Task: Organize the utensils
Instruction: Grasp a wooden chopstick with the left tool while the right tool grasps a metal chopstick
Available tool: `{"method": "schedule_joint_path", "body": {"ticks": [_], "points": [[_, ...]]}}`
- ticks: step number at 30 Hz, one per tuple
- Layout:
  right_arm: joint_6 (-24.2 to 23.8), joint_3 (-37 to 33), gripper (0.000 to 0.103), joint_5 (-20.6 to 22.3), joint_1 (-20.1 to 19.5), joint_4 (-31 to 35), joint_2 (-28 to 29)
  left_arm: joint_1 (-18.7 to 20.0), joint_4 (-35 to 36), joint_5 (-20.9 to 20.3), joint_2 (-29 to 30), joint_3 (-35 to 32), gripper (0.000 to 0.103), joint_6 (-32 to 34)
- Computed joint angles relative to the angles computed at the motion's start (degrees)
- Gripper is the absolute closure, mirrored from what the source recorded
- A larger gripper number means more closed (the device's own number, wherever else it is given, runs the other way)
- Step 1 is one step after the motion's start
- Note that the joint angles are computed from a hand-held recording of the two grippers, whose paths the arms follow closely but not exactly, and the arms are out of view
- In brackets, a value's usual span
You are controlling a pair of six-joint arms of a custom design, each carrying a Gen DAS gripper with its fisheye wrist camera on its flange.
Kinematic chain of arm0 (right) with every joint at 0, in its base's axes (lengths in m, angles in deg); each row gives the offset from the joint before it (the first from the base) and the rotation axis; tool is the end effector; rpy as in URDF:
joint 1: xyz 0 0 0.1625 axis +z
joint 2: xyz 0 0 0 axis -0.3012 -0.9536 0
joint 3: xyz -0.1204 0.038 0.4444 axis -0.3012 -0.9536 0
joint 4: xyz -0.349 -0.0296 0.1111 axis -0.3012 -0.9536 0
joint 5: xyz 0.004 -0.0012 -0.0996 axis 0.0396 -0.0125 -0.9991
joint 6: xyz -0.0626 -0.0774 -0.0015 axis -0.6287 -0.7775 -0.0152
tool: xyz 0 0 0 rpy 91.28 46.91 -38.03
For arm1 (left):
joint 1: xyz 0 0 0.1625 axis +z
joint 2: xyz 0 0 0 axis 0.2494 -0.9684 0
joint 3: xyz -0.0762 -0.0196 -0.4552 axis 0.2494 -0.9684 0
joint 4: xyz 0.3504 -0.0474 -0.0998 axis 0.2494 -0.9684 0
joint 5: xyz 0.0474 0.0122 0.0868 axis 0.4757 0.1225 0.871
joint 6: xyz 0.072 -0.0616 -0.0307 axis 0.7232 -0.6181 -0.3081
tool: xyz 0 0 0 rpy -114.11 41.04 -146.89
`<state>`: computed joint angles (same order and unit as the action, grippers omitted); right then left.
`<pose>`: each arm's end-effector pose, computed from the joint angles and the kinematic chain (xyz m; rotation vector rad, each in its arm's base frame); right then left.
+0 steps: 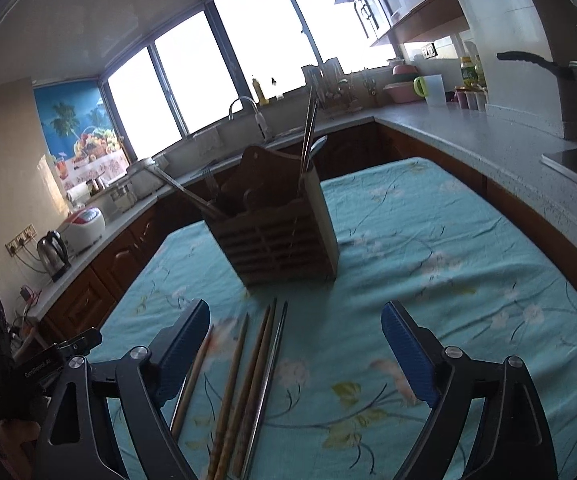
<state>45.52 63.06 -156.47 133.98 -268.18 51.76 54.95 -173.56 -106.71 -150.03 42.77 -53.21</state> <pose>0.2799 -0.4214 0.0508 0.0519 -2.2530 1.4434 -0.0117 -0.5163 0.3069 0.6060 2.5677 -0.9914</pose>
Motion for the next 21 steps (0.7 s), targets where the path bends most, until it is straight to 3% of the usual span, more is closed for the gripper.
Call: {"method": "schedule_joint_path", "body": {"ticks": [7,18,21], "points": [[3.1,0.3,0.014,0.5,-0.5,2.9,0.7,0.0,2.1,2.0,0.5,0.3,0.028,0.4],[2.9,-1.5,0.015,3.2,-1.7,8.3,0.1,-0.9,6.0,1.5,2.2,-1.6,0.028,1.1],[3.1,-2.8,0.026,3.3,-2.3,12.0,-0.3,-1.3,7.3,0.3,3.1,-2.7,0.031,2.2]]}}
